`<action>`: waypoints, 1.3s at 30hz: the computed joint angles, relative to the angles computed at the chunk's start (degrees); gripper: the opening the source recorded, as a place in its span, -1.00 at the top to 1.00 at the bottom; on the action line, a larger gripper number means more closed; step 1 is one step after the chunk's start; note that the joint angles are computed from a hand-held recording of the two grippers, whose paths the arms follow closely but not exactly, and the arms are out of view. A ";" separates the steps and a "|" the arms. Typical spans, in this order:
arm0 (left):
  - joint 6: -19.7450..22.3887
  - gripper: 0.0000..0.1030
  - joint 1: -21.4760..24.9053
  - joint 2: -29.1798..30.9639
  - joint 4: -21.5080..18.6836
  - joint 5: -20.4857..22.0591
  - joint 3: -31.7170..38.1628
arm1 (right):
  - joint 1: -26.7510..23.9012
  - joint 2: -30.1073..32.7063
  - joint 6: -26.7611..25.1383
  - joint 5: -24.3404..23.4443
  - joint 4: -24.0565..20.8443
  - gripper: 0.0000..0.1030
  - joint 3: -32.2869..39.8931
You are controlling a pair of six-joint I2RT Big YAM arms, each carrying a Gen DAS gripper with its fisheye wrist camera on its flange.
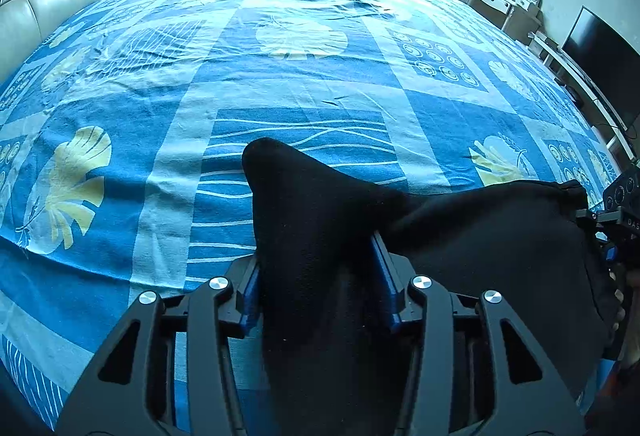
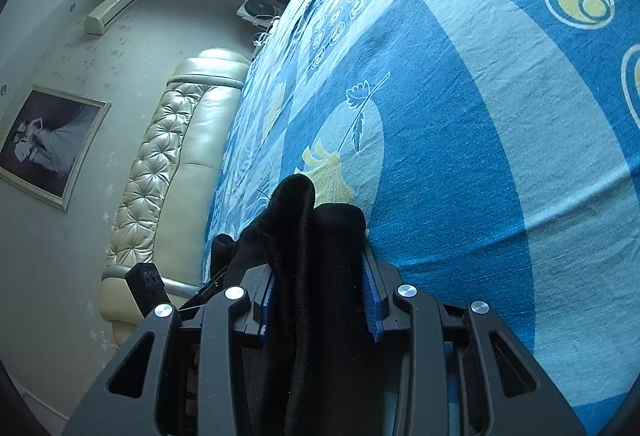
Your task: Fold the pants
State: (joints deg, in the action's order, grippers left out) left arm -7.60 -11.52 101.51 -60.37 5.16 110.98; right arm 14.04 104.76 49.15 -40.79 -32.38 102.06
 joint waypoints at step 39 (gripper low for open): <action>-13.16 -0.81 3.97 -22.43 4.45 18.57 -26.80 | 2.19 -15.60 10.87 2.11 13.81 -0.40 -21.65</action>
State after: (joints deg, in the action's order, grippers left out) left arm -20.76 -7.55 79.07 -55.93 23.72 84.18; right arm 16.23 89.16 60.02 -38.68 -18.57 80.41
